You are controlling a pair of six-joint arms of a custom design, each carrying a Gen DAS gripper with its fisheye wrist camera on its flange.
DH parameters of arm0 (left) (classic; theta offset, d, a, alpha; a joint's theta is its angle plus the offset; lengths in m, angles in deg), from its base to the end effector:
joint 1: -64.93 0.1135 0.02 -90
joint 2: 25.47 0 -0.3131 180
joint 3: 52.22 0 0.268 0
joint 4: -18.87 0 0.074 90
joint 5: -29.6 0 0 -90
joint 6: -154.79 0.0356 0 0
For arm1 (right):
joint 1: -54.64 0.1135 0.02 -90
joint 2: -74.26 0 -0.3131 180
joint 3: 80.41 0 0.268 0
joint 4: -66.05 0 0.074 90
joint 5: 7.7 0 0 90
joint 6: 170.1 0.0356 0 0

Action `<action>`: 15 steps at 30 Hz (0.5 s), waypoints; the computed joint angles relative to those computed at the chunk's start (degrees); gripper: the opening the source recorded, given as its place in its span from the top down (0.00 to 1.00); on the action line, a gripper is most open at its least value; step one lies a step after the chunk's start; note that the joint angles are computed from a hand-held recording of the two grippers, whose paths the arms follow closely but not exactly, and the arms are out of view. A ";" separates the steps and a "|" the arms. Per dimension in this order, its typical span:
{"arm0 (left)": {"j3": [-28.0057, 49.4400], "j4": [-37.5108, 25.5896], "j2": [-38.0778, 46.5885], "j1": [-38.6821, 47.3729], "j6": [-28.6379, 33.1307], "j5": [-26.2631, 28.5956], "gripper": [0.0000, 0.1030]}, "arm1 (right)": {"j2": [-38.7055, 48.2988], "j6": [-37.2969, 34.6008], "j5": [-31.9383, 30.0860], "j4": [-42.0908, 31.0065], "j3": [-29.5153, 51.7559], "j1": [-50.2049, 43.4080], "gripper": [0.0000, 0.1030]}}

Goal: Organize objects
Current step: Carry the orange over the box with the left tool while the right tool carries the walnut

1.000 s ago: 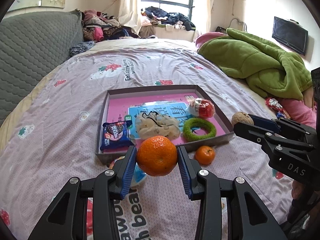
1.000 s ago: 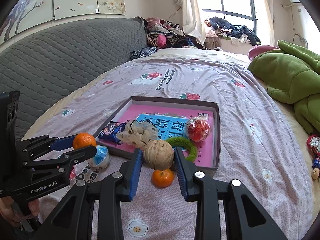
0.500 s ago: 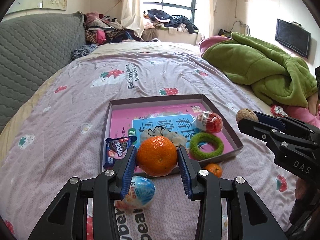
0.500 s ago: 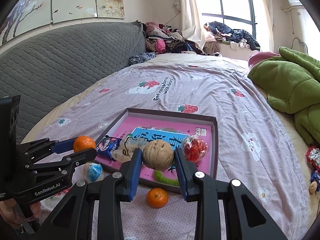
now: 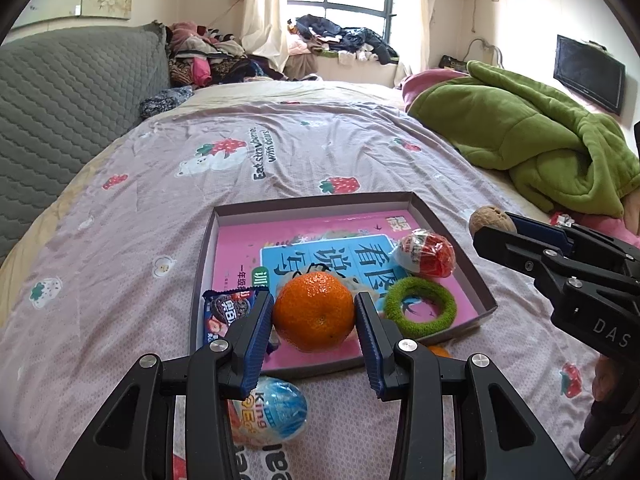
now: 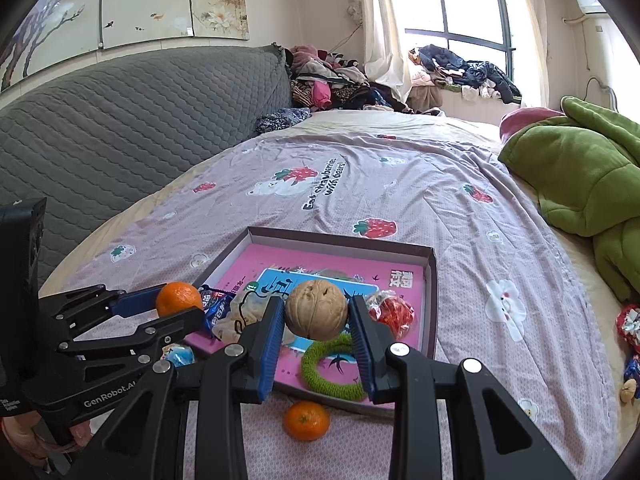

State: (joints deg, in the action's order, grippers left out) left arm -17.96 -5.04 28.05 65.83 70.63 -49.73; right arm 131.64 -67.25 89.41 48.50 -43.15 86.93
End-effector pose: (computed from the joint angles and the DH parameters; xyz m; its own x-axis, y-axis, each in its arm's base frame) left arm 0.1664 -0.0040 0.2023 -0.6684 0.0895 -0.7384 0.1886 0.9807 -0.0518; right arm 0.1625 0.0975 0.2182 -0.6031 -0.1201 -0.7885 -0.3212 0.9415 0.1023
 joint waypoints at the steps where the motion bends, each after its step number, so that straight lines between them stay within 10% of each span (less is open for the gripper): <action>1: 0.17 0.59 1.06 -0.08 -0.02 -0.18 0.58 | 0.39 -0.22 -0.23 0.35 0.14 -0.28 0.68; 15: 4.76 3.97 9.28 3.93 -0.25 1.61 0.58 | 3.50 -2.41 -3.45 3.94 0.66 -4.42 0.67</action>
State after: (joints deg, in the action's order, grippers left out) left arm -13.19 -1.07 37.33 69.76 70.38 -48.13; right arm 135.14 -69.65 85.96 52.44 -42.49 82.50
